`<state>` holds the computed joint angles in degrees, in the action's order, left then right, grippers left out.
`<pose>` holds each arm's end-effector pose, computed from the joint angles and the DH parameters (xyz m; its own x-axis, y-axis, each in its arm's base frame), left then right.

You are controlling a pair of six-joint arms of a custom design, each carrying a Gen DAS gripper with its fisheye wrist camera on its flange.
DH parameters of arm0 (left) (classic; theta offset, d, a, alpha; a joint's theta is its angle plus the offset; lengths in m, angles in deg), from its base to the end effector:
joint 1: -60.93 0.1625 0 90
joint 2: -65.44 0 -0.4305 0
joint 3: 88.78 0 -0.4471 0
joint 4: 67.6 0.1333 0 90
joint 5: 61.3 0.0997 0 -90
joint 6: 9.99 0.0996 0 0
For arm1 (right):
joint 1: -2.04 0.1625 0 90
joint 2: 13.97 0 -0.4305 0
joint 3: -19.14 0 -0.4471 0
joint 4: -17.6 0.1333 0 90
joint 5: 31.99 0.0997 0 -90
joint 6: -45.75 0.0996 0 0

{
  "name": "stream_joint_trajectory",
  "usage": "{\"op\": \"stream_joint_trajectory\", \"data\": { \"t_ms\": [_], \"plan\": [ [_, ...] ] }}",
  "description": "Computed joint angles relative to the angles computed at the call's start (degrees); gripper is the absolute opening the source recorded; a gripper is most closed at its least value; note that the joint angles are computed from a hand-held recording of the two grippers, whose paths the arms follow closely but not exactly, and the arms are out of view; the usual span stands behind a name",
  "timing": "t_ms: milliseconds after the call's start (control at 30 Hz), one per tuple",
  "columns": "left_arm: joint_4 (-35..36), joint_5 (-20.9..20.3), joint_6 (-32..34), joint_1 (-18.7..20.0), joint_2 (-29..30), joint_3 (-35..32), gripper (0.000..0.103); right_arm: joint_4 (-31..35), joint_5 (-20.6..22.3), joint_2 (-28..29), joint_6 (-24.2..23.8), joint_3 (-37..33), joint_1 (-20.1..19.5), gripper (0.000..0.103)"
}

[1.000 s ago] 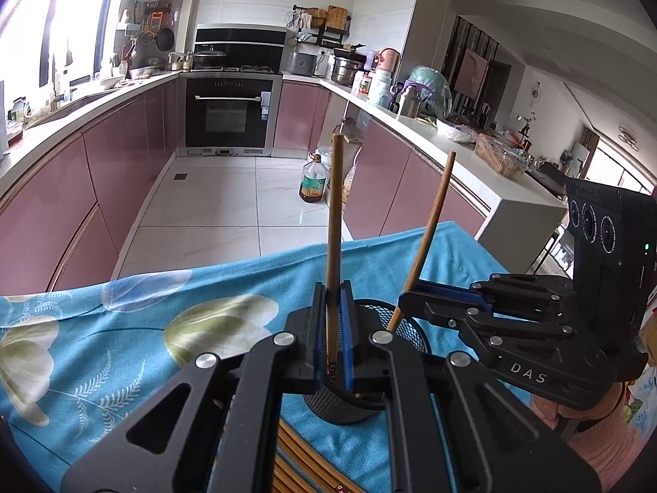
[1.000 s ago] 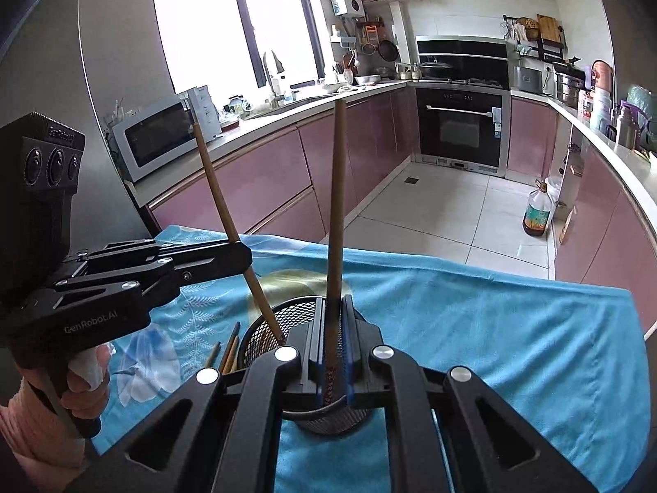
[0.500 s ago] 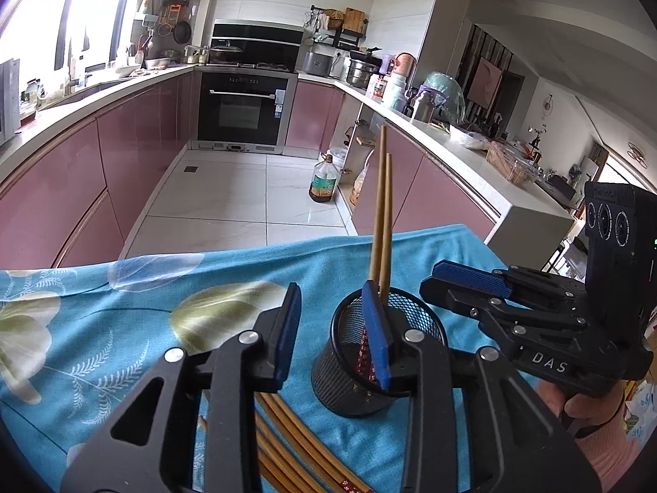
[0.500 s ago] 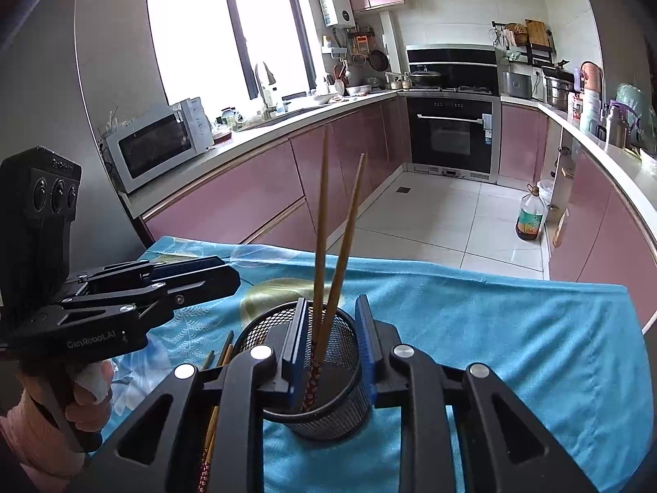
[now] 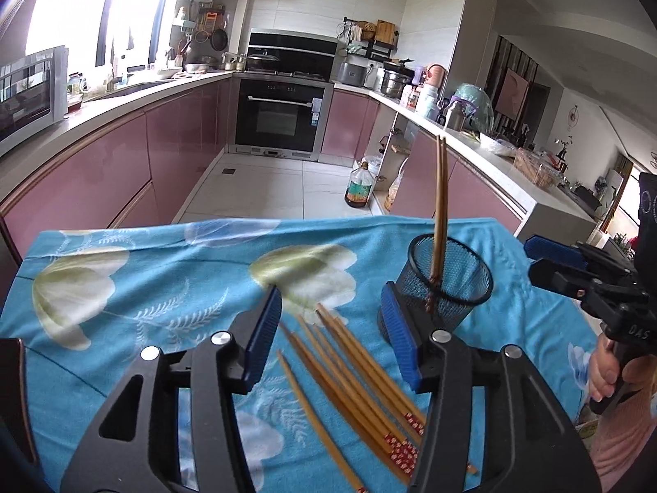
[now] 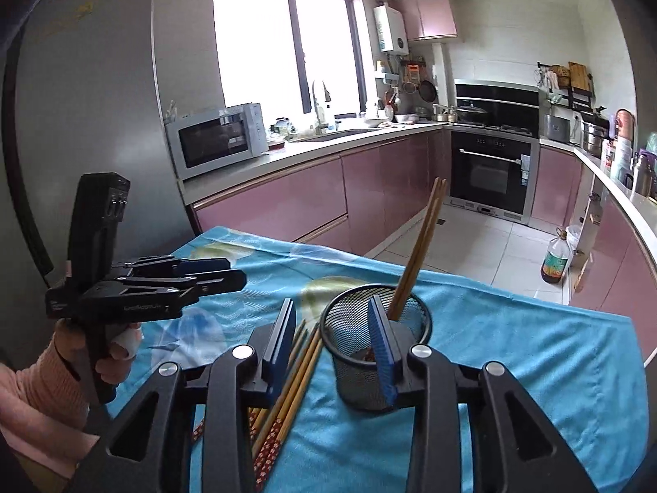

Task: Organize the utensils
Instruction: 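Move both open grippers back to the chopsticks on the cloth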

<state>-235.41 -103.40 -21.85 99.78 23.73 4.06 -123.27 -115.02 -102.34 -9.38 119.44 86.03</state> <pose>-0.4316 -0.6137 0.0859 -0.8085 0.1913 -0.5565 0.5413 0.6129 -0.5757 0.0829 -0.6014 0.4862 -0.6358 -0.6186 0.4617 -0.7699 0.4653 -0.4368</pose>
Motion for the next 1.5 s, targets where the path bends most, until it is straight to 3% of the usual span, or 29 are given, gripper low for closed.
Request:
{"op": "stream_joint_trajectory", "data": {
  "t_ms": [133, 267, 433, 933, 1367, 1500],
  "plan": [
    [2.93, -0.11, -5.39, 0.46, -2.41, 4.71, 0.050, 2.67, -3.78, -0.13, -1.80, 2.04, 0.60, 0.035],
    [7.11, -0.15, -9.17, 0.66, -2.81, 6.96, 0.050, 4.47, -9.49, 1.91, 0.08, 2.80, 0.92, 0.034],
    [9.66, -3.27, -12.18, 1.30, -2.52, 8.10, 0.050, 5.53, -13.89, 3.49, 2.67, 3.82, 0.51, 0.025],
    [14.93, -5.65, -13.90, 1.30, -1.02, 6.77, 0.042, 6.18, -16.54, 3.33, 4.99, 4.43, -0.37, 0.020],
    [17.92, -4.67, -12.78, 2.47, 0.04, 3.94, 0.029, -1.09, -20.49, 7.41, 4.62, 4.60, 1.98, 0.018],
    [18.57, -3.98, -12.98, 2.76, 0.29, 3.28, 0.021, -2.36, -20.72, 8.61, 4.74, 4.03, 2.34, 0.018]
  ]
}}
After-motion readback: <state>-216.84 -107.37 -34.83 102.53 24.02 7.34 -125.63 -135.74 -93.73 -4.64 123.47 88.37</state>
